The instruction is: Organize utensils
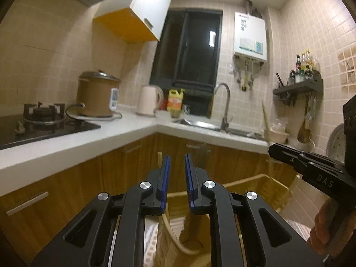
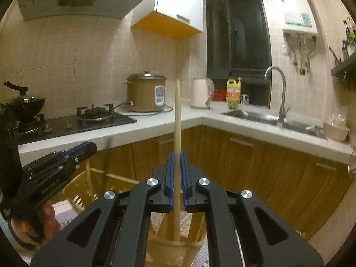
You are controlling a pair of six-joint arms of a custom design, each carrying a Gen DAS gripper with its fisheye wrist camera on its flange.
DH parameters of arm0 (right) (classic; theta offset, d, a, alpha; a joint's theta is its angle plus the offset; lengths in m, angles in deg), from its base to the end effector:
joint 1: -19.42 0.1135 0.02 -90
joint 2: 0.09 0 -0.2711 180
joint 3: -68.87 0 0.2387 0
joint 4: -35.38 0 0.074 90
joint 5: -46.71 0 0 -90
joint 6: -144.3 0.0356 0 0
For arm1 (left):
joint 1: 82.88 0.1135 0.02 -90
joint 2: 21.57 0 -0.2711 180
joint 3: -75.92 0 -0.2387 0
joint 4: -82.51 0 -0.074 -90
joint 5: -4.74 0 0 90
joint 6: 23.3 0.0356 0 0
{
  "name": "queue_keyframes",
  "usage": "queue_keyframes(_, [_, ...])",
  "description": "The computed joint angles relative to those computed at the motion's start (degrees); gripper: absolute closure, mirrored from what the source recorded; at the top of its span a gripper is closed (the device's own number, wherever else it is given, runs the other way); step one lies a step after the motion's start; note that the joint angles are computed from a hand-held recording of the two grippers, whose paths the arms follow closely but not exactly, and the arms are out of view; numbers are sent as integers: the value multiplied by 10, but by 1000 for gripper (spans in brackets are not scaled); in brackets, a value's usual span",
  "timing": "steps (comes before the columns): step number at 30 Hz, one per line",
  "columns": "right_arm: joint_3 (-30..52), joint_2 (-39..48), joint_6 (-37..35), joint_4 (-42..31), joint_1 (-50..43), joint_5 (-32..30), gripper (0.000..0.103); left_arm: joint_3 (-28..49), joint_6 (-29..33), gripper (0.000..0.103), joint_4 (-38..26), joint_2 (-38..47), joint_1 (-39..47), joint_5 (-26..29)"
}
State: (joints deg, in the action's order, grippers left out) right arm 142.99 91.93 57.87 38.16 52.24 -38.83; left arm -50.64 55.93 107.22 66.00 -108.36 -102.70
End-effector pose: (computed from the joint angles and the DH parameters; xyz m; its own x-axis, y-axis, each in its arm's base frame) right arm 0.3061 0.1941 0.2825 -0.2485 -0.0864 -0.9648 -0.4627 0.8856 0.0399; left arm 0.2868 -0.1248 0.2328 -0.1720 -0.1155 -0.9783 0.1134 0.9842 -0.1362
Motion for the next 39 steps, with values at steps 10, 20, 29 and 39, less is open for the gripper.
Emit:
queue_keyframes(10, [-67,-123,67,-93,-31,-73,97,-58,-36,61,-126,-172,22,43])
queue_keyframes(20, [-106,-296,135,-304,-23,-75,29,8,-71,57,-473,-284,53,171])
queue_keyframes(29, [-71,-306,212,-521,66,-11,30,30,-62,61,-620,-174,21,238])
queue_keyframes(39, [-67,-179,267,-569,112,-12,36,31,-69,64,-578,-52,30,289])
